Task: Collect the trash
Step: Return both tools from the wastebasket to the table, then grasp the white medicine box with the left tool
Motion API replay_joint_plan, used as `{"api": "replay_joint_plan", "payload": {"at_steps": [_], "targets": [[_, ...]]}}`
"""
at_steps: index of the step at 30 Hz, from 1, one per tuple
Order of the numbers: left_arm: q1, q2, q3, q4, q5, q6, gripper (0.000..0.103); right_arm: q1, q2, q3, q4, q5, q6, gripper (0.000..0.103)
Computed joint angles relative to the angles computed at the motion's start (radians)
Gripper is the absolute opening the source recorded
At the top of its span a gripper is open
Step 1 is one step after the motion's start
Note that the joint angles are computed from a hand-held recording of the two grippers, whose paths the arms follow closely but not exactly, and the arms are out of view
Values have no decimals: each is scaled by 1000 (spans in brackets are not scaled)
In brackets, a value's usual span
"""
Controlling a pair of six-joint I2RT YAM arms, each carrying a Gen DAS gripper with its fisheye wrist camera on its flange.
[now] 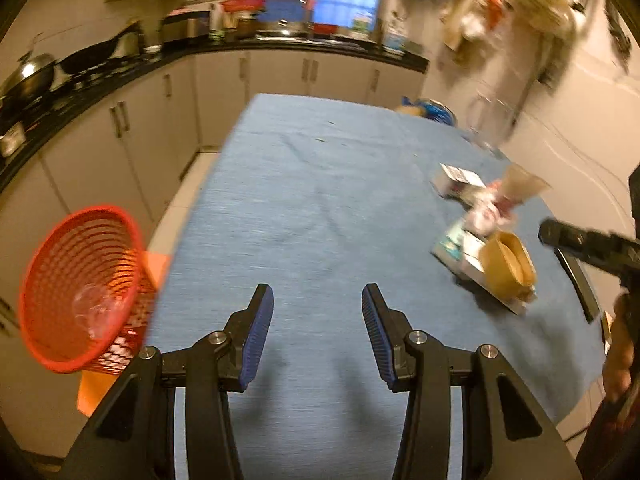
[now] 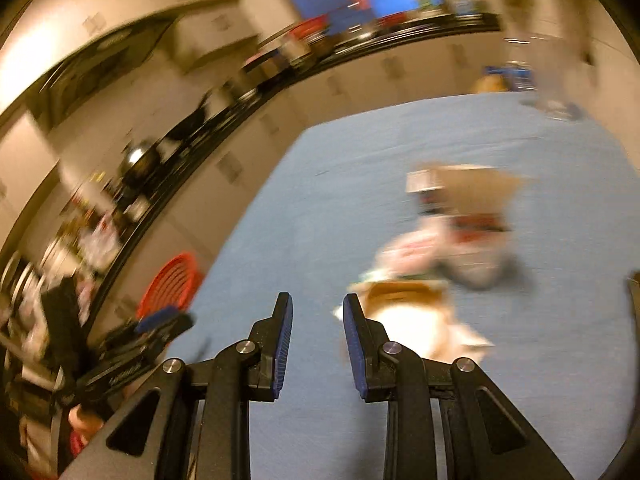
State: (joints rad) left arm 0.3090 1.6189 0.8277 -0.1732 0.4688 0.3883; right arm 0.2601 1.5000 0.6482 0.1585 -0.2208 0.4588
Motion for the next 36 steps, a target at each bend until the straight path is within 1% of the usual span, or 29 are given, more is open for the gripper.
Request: {"api": "replay_joint_plan", "payload": {"at_steps": [2, 4, 7, 9, 10, 12, 14, 15, 17, 21, 25, 29, 32, 34, 36], "targets": [[-37, -1, -13, 5, -10, -6, 45, -83, 6, -21, -7, -13, 2, 28], [-75, -3, -23, 5, -22, -11, 45, -122, 32, -28, 4, -46, 1, 28], [-125, -7, -41, 15, -45, -23, 45, -137, 91, -20, 23, -78, -4, 28], [-143, -4, -40, 11, -51, -24, 45, -125, 123, -11, 36, -78, -18, 27], [-151, -5, -43, 14, -58, -27, 45, -118, 134, -8, 42, -69, -22, 26], [-158, -3, -42, 13, -61, -26, 45, -98, 159, 7, 45, -42, -38, 16], [-166, 5, -38, 15, -69, -29, 45, -76, 176, 22, 35, 4, -59, 11], [-163, 9, -35, 13, -67, -24, 45, -81, 180, 12, 47, 11, -75, 6], [-170, 19, -27, 12, -71, -24, 45, -67, 181, 14, 38, 51, -93, 4], [-192, 25, -10, -5, -71, -31, 45, -77, 129, -25, 46, 78, -100, 2], [-238, 33, 16, -37, -66, -41, 45, -121, 20, -83, 43, 79, -102, 2], [-291, 53, 47, -67, -54, -59, 45, -179, -54, -131, 58, 20, -107, 2], [-331, 97, 94, -119, -16, -77, 45, -224, -109, -172, 63, 8, -106, 2], [-353, 131, 129, -154, 13, -108, 45, -250, -130, -188, 62, -9, -105, 2], [-365, 171, 167, -197, 73, -152, 45, -286, -146, -208, 68, -36, -106, 2]]}}
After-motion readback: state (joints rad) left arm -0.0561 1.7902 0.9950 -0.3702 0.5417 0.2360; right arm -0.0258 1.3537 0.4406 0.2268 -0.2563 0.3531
